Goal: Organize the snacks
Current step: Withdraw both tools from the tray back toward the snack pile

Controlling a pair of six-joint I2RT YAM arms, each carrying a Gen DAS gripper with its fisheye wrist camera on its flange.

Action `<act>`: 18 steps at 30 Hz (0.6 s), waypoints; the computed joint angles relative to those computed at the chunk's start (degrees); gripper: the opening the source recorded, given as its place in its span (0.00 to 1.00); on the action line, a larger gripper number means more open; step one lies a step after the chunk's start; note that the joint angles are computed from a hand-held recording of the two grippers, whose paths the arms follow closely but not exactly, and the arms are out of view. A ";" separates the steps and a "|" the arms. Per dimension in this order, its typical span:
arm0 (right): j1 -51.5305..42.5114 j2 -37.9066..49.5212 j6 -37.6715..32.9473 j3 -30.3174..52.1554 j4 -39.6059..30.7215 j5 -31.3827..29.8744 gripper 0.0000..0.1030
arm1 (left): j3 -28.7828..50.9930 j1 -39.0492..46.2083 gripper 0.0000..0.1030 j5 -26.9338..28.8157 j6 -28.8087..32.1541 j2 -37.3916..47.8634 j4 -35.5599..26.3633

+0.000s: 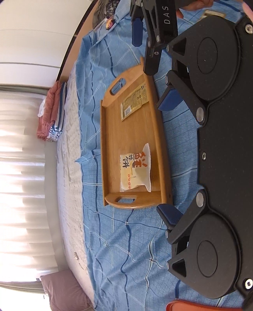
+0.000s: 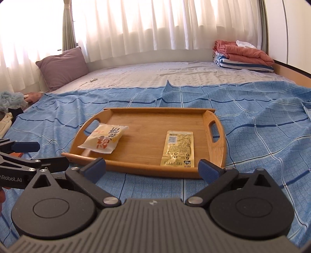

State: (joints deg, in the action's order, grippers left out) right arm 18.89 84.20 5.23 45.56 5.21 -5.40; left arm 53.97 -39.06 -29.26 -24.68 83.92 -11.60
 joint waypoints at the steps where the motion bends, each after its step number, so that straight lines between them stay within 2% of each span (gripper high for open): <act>1: 0.23 -1.57 0.11 -1.44 0.28 0.09 1.00 | -1.06 -0.95 0.99 -1.11 -0.11 -1.11 -0.07; 11: 4.45 -15.60 2.68 -14.41 1.83 4.33 1.00 | -9.83 -9.48 1.00 -8.23 -4.69 -9.46 -1.66; 18: 10.59 -24.08 8.08 -22.90 3.08 12.51 1.00 | -13.17 -14.77 1.00 -12.64 -10.00 -11.58 -3.75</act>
